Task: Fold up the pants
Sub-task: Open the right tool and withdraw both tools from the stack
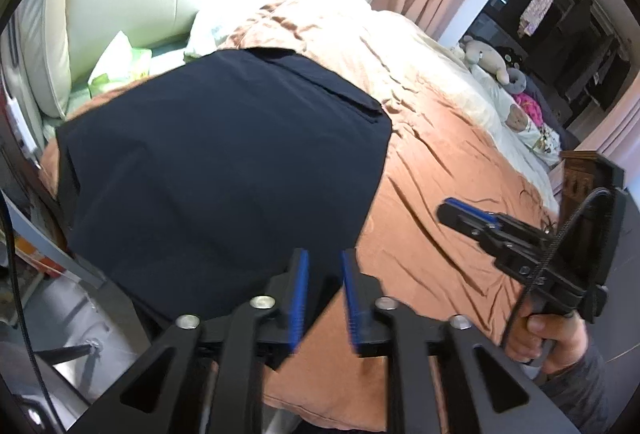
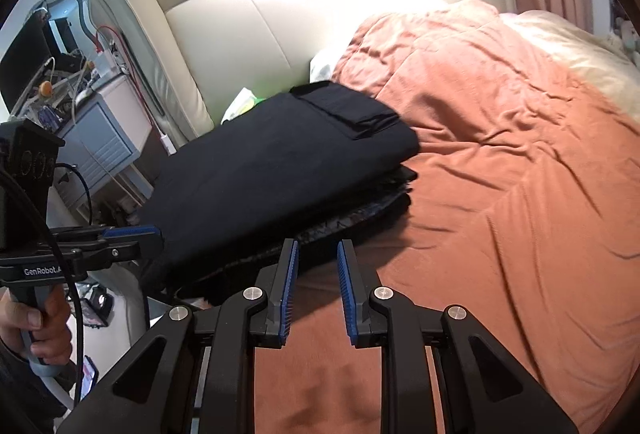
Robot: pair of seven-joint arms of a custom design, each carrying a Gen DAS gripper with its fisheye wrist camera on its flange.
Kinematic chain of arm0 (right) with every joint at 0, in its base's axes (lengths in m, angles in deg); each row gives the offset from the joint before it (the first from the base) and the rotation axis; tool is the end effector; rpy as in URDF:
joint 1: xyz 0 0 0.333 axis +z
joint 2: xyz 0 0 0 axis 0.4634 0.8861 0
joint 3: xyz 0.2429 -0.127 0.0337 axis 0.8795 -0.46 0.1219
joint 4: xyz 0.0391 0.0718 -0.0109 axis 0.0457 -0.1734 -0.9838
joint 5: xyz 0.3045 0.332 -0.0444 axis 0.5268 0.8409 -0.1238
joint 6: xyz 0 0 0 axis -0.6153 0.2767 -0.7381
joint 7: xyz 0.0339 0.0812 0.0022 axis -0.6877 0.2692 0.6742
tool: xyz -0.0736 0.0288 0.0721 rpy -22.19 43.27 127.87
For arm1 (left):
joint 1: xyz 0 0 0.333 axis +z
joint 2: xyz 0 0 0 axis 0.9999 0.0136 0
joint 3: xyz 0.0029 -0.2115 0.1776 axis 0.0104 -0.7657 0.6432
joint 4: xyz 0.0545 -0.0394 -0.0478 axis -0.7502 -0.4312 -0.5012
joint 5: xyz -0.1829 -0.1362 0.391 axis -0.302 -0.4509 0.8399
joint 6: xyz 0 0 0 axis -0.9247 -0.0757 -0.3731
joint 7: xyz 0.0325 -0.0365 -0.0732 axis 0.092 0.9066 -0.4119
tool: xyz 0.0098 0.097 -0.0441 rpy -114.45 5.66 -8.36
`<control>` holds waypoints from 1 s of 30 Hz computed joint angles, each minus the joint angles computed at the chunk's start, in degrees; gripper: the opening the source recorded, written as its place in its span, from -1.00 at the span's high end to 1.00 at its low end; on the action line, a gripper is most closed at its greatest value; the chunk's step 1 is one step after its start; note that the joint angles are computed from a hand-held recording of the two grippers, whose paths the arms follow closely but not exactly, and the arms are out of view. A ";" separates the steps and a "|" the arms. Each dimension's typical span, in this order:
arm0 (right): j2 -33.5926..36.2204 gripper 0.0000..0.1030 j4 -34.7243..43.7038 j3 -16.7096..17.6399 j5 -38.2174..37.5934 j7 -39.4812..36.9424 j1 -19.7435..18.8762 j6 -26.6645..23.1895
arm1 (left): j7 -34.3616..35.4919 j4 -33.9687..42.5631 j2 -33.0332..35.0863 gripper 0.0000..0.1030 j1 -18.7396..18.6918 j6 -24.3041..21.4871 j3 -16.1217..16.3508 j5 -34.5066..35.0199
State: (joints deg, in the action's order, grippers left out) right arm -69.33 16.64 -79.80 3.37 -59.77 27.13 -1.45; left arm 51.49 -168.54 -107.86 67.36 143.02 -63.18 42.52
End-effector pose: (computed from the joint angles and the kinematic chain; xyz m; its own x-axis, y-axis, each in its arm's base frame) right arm 0.6418 0.1193 0.6469 0.9770 0.1200 -0.1765 -0.0642 -0.6237 -0.7790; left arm 0.2708 -0.2632 0.6071 0.7307 -0.5756 0.3671 -0.3225 -0.7649 -0.5576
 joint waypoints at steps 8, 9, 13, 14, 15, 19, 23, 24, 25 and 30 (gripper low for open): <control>2.19 -0.58 4.86 -1.27 5.05 -0.96 -6.51 -2.82 | -0.48 12.09 10.37 -0.57 2.50 -6.59 -5.08 5.31; 2.00 -0.65 4.85 -1.54 5.96 -1.11 -7.43 -2.28 | -0.61 13.57 11.67 -0.70 2.72 -7.36 -5.72 6.22; 3.71 -0.87 8.23 -1.94 7.29 -0.78 -10.45 -4.08 | -1.01 18.69 16.53 -1.00 3.01 -9.43 -7.85 10.06; 4.14 -0.96 9.18 -2.03 7.52 -1.00 -11.33 -4.10 | -1.13 19.80 17.65 -1.00 2.95 -10.12 -7.97 10.52; 5.13 -1.00 10.82 -1.98 8.01 -0.67 -12.26 -4.63 | -1.31 21.23 19.07 -1.00 3.00 -10.95 -8.27 11.04; 9.40 -1.00 17.59 -0.65 10.06 1.34 -16.15 -6.96 | -1.90 26.42 24.24 -1.00 2.75 -13.54 -9.71 14.31; 13.21 -1.00 23.47 1.61 10.53 2.62 -19.91 -8.45 | -2.40 31.95 29.75 -1.00 1.96 -16.87 -11.08 17.70; 14.32 -1.00 25.17 2.11 10.79 2.94 -20.98 -8.93 | -2.64 33.26 31.05 -1.00 1.63 -17.65 -11.31 18.45; 15.17 -1.00 26.43 2.72 10.82 3.34 -21.68 -9.06 | -2.94 35.01 32.66 -1.00 1.32 -19.15 -11.52 18.67; 18.63 -1.00 31.68 5.79 10.46 3.81 -25.72 -10.09 | -4.52 41.64 39.03 -1.00 -1.06 -23.90 -12.72 22.91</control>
State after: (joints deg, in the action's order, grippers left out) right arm -50.70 48.32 -74.01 13.83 -55.95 1.41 -11.54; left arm 46.97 -126.90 -68.84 66.30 119.11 -75.90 65.42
